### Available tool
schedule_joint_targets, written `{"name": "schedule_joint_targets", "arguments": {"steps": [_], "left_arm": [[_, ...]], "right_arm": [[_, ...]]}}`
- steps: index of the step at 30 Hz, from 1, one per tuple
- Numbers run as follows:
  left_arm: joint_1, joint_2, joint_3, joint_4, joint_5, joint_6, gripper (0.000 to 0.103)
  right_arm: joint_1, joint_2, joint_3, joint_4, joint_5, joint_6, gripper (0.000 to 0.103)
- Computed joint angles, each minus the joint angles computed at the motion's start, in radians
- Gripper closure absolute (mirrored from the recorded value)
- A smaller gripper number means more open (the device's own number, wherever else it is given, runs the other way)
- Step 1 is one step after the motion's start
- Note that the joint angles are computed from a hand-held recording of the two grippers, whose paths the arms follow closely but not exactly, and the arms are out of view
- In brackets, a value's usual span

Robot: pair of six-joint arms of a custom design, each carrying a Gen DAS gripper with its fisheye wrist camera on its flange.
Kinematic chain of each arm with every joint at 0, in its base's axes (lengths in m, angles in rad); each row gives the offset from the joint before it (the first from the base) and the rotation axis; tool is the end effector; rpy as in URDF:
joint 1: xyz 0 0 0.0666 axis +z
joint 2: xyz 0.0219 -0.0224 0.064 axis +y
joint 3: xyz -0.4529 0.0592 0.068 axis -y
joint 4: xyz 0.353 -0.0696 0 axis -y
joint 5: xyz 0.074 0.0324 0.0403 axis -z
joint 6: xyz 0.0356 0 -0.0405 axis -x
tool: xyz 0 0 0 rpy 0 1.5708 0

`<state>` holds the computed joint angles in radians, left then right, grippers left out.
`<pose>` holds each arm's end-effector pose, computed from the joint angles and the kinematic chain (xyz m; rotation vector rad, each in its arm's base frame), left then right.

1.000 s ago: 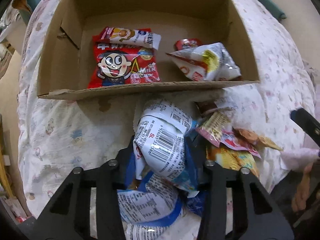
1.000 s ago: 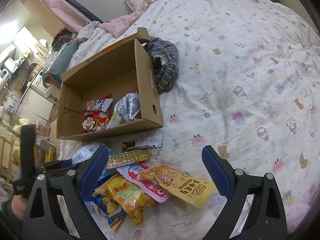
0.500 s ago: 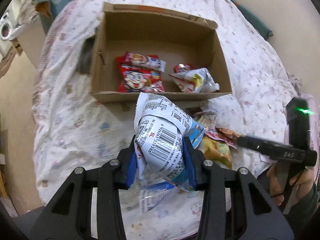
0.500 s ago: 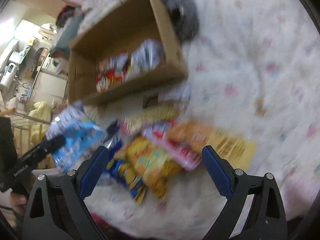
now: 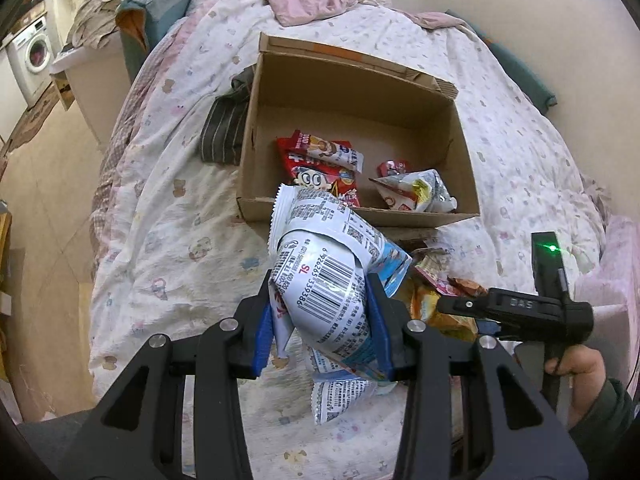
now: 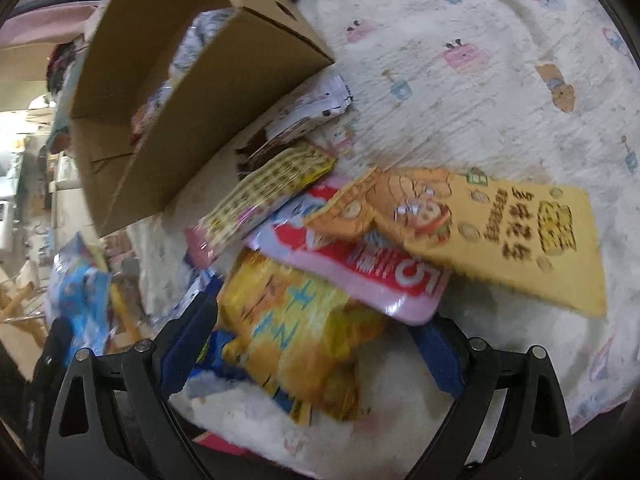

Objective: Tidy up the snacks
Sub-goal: 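Grasp the white-blue printed bag with the left tool while the right tool grasps the yellow chips bag, then carry both held bags over and into the cardboard box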

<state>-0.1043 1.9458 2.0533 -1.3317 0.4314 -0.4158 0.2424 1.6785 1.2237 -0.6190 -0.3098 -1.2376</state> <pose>0.6329 -0.0816 0.4649 0.7917 2.5740 -0.5094 0.4893 0.1317 0.3236 1.2685 2.5733 0.8211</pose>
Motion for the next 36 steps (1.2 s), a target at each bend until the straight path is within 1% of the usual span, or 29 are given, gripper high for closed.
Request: {"name": "schedule_joint_targets", "arguments": {"steps": [2,4,5,7,9,10,11,12,13,15,18,20,21,23,25,26,30,31,34,36], "left_arm": [[0.005,0.005,0.004,-0.006,0.010,0.008,0.066],[0.006,0.008,0.002,-0.007,0.010,0.013,0.066],[0.006,0.009,0.002,-0.009,0.010,0.016,0.066],[0.005,0.011,0.002,-0.013,0.010,0.023,0.066],[0.002,0.008,-0.003,-0.008,0.013,0.029,0.066],[0.001,0.007,-0.004,-0.003,0.013,0.029,0.066],[-0.002,0.003,-0.010,0.008,0.013,0.032,0.066],[-0.002,0.002,-0.011,0.012,0.014,0.034,0.066],[-0.003,0.000,-0.013,0.017,0.015,0.037,0.066],[-0.002,0.001,-0.013,0.018,0.019,0.042,0.065],[-0.002,0.002,-0.011,0.018,0.013,0.050,0.065],[-0.001,0.001,-0.015,0.034,0.008,0.066,0.065],[0.001,0.000,-0.017,0.043,0.008,0.074,0.065],[0.004,-0.005,-0.027,0.075,0.010,0.099,0.065],[0.006,-0.008,-0.033,0.100,0.009,0.116,0.065],[0.007,-0.009,-0.035,0.109,0.008,0.127,0.065],[0.010,-0.020,-0.048,0.146,0.005,0.143,0.065],[0.010,-0.018,-0.041,0.142,0.003,0.142,0.065],[0.001,0.001,0.023,0.096,0.008,0.135,0.065],[-0.006,0.007,0.055,0.093,0.001,0.129,0.065]], "right_arm": [[0.003,0.023,0.029,-0.035,0.007,0.027,0.007],[0.010,0.034,0.043,-0.051,0.015,0.045,0.008],[0.014,0.039,0.052,-0.063,0.019,0.062,0.015],[0.024,0.046,0.068,-0.076,0.028,0.088,0.021],[0.032,0.047,0.077,-0.086,0.043,0.111,0.036],[0.032,0.047,0.076,-0.075,0.033,0.116,0.044],[0.031,0.043,0.064,-0.038,0.006,0.112,0.051],[0.029,0.036,0.050,0.007,-0.022,0.105,0.054],[0.030,0.028,0.039,0.044,-0.042,0.100,0.055],[0.034,0.012,0.018,0.106,-0.051,0.092,0.057],[0.032,-0.012,-0.003,0.149,-0.053,0.106,0.057],[0.030,-0.031,-0.017,0.184,-0.052,0.111,0.057],[0.030,-0.039,-0.026,0.215,-0.059,0.111,0.057],[0.035,-0.040,-0.033,0.272,-0.109,0.122,0.058],[0.051,-0.047,-0.009,0.241,-0.059,0.178,0.057],[0.054,-0.050,-0.006,0.246,-0.053,0.190,0.057],[0.053,-0.090,-0.008,0.254,0.021,0.197,0.057],[0.051,-0.095,0.000,0.239,0.042,0.205,0.058],[0.049,-0.110,0.034,0.184,0.102,0.252,0.058],[0.043,-0.114,0.073,0.142,0.141,0.291,0.057]]}}
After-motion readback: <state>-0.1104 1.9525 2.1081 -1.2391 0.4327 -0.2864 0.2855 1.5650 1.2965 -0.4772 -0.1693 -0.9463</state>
